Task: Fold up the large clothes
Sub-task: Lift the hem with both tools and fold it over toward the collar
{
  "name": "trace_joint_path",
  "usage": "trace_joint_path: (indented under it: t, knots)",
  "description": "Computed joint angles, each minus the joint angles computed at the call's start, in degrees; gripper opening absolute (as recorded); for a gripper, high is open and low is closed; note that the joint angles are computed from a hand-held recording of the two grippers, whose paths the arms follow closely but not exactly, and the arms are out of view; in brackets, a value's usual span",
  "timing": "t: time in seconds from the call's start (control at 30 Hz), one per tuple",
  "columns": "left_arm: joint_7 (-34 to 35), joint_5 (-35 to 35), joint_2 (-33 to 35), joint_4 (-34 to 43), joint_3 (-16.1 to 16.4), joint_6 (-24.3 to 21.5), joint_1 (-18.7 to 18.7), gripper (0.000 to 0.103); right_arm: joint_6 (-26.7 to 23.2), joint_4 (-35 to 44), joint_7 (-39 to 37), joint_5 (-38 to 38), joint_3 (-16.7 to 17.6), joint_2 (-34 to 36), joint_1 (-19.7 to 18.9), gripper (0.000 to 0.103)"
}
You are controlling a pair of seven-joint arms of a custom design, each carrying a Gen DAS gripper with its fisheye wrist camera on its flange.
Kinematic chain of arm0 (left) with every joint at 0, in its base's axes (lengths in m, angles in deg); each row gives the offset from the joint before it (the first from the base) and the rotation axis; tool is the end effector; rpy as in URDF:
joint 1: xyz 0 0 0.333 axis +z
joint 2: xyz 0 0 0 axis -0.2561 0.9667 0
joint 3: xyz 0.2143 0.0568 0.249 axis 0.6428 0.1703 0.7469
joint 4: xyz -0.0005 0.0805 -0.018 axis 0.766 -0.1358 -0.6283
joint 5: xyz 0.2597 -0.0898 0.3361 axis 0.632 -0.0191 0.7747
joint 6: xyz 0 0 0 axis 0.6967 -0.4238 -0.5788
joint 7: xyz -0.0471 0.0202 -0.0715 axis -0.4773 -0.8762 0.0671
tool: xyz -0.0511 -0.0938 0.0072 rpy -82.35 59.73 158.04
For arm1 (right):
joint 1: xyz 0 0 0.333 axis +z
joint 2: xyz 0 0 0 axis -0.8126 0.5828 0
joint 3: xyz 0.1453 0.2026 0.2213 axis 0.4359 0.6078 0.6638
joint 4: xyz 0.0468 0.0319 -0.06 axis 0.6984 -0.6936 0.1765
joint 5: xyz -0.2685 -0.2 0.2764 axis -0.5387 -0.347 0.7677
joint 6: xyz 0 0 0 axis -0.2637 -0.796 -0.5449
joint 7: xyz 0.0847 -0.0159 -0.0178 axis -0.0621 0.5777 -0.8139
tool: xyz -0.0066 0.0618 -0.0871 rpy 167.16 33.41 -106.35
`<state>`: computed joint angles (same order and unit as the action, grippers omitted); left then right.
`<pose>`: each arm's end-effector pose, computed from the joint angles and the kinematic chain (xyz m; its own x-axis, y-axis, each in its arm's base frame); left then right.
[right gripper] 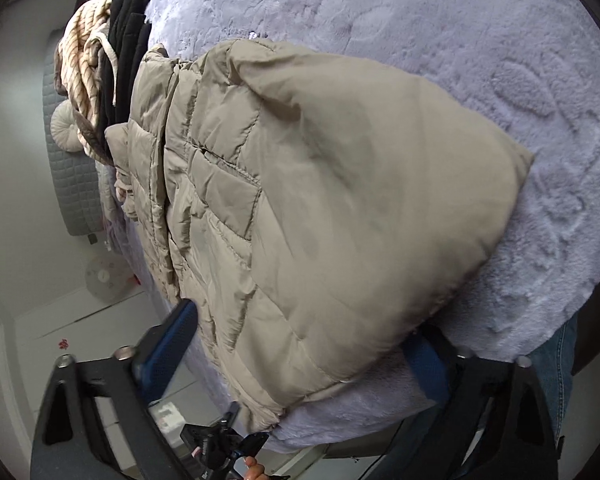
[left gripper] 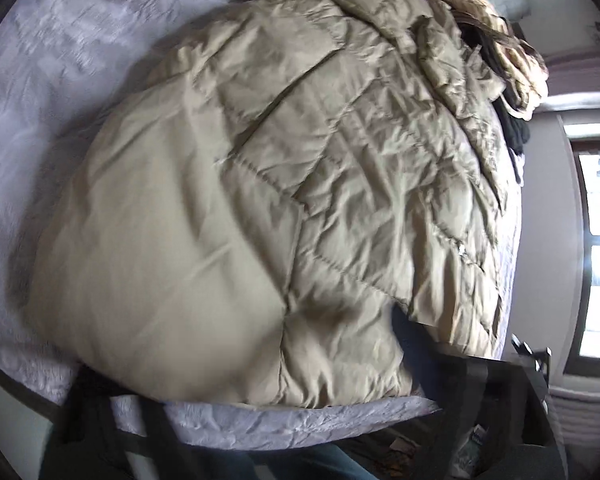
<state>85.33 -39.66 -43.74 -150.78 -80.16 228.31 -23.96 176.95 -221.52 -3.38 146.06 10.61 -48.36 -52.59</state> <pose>0.5011 -0.1426 0.3184 0.4042 -0.7228 0.5605 -0.8777 -0.4790 0.0152 0.5384 -0.0091 0.3227 -0.6246 -0.3607 -0.6927 -0.6688 0.7050 0.2360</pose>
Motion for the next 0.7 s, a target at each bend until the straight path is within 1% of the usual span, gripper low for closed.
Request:
trace_joint_path:
  t: [0.03, 0.07, 0.1, 0.13, 0.17, 0.23, 0.3, 0.4, 0.47, 0.57, 0.7]
  knots:
    - [0.19, 0.55, 0.21, 0.34, 0.18, -0.84, 0.18, 0.029, 0.26, 0.02, 0.82, -0.35, 0.12, 0.03, 0.13, 0.064]
    - [1.18, 0.47, 0.23, 0.49, 0.41, -1.32, 0.45, 0.016, 0.66, -0.11, 2.10, -1.36, 0.21, -0.02, 0.24, 0.034]
    - [3.32, -1.27, -0.26, 0.21, 0.64, -1.61, 0.66, 0.015, 1.21, -0.38, 2.85, -1.80, 0.28, -0.12, 0.34, 0.015]
    - [6.15, -3.60, -0.90, 0.10, 1.03, -1.93, 0.91, 0.014, 2.29, -0.81, 2.41, -0.89, 0.46, -0.55, 0.57, 0.014]
    - [7.76, -4.67, -1.32, 0.19, 1.27, -2.17, 1.04, 0.011, 3.64, -1.26, 1.61, -0.26, 0.67, -1.23, 0.89, 0.010]
    - [10.63, -5.72, -2.65, 0.42, 1.84, -2.83, 1.34, 0.011, 4.76, -1.77, -0.54, 1.14, 0.74, -2.51, 1.45, 0.009]
    - [11.81, -4.95, -3.55, 0.99, 2.26, -3.21, 1.47, 0.011, 5.06, -1.88, -3.03, 2.92, 0.60, -3.71, 1.97, 0.009]
    - [14.10, -5.40, -4.77, 2.39, 3.18, -3.41, 1.58, 0.011, 4.79, -0.56, -4.25, 2.32, 0.24, -4.50, 2.47, 0.009]
    - [15.26, -5.37, -4.84, 4.23, 3.53, -2.63, 1.62, 0.011, 4.00, 1.66, -5.57, 1.31, 0.01, -4.21, 2.63, 0.009]
    - [14.92, -3.19, -4.23, 7.37, 3.65, -0.78, 1.89, 0.011, 2.32, 6.25, -7.53, -0.15, -0.16, -2.38, 2.59, 0.009]
    - [11.40, 1.16, -1.95, 12.73, 3.21, 2.87, 2.39, 0.011, -1.29, 16.38, -9.75, -1.82, 0.12, 3.38, 1.56, 0.009]
